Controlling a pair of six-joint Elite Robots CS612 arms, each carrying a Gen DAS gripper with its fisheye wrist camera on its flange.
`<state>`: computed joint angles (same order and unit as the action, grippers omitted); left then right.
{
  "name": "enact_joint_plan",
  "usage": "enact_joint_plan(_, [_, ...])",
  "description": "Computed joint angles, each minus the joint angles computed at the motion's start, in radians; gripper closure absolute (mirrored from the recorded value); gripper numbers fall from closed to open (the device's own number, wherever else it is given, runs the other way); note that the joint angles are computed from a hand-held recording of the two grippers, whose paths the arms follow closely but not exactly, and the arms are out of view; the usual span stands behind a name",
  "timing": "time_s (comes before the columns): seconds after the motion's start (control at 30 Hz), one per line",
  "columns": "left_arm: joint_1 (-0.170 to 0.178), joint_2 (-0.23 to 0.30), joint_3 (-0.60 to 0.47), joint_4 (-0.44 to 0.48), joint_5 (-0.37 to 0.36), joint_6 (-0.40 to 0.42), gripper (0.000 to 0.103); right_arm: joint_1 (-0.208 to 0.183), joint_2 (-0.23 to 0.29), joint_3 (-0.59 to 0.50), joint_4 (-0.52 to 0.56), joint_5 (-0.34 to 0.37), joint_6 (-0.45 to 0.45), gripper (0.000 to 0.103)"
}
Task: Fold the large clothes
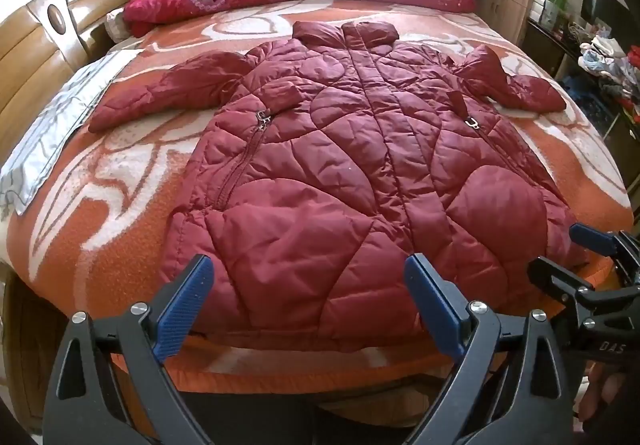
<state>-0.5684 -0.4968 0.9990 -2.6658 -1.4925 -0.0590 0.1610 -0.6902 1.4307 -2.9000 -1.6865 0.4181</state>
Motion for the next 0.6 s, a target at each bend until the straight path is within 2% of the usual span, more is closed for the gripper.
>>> enact_joint_plan(0.6, [0.0, 0.004, -0.007, -0.008, 0.006, 0.005, 0.006, -0.003, -0.002, 0.001, -0.006, 0.004, 0.002, 0.008])
